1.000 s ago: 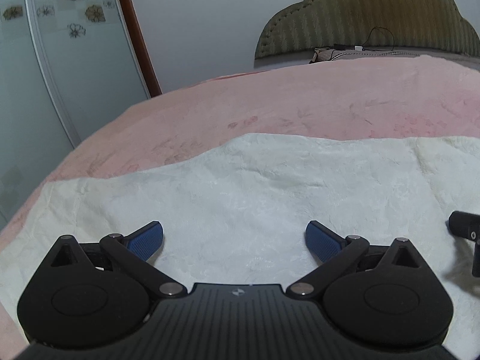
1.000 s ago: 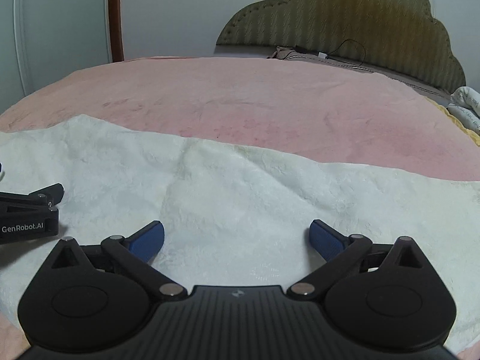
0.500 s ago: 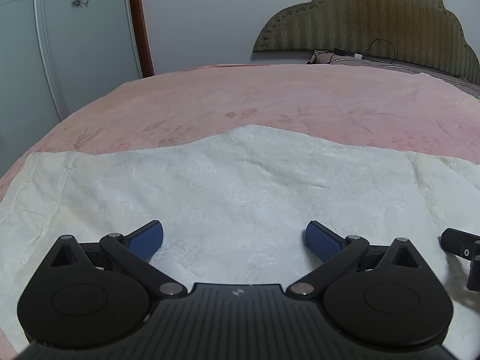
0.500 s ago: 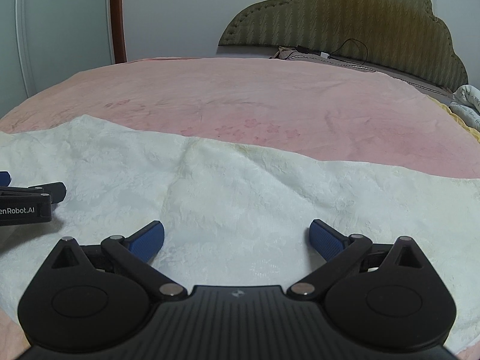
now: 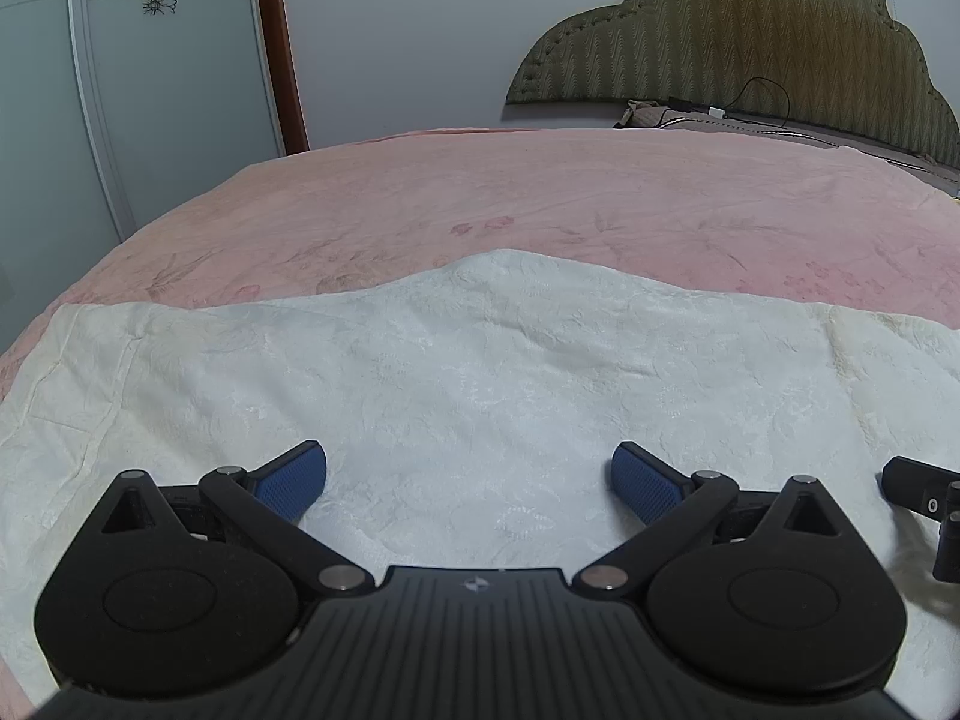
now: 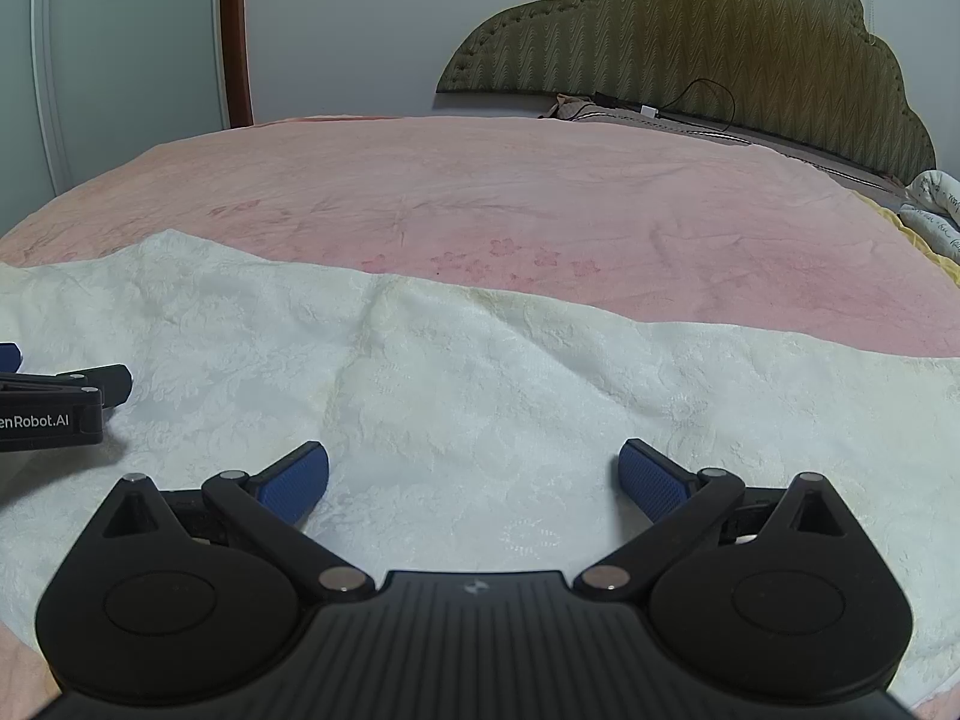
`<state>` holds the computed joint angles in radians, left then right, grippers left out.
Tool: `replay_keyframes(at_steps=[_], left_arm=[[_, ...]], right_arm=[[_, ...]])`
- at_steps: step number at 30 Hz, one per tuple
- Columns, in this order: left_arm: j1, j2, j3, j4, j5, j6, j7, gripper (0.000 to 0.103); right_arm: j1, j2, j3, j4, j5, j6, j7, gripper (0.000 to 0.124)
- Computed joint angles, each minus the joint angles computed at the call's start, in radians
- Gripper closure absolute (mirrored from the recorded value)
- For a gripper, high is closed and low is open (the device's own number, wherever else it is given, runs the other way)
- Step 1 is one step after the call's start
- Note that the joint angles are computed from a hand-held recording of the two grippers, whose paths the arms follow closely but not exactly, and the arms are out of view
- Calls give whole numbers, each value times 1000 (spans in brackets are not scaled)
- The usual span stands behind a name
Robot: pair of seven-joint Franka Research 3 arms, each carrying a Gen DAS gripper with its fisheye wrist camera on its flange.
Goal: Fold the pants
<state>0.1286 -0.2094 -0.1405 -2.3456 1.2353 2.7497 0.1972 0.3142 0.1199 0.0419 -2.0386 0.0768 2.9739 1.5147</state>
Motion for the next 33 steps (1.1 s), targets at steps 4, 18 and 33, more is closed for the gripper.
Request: replay_keyframes(at_steps=[4,18,33], left_arm=[[0,0,0,0,0,0,0,0],[-1,2,1,1,1,0,-1,0],[-2,3,1,2,0,-1,-1,0]], right_arm=[[1,0,-1,0,-2,0,3,21],[3,1,-3,0,-8,2,10,21],[4,2,-4,0,-13,3,17,21]])
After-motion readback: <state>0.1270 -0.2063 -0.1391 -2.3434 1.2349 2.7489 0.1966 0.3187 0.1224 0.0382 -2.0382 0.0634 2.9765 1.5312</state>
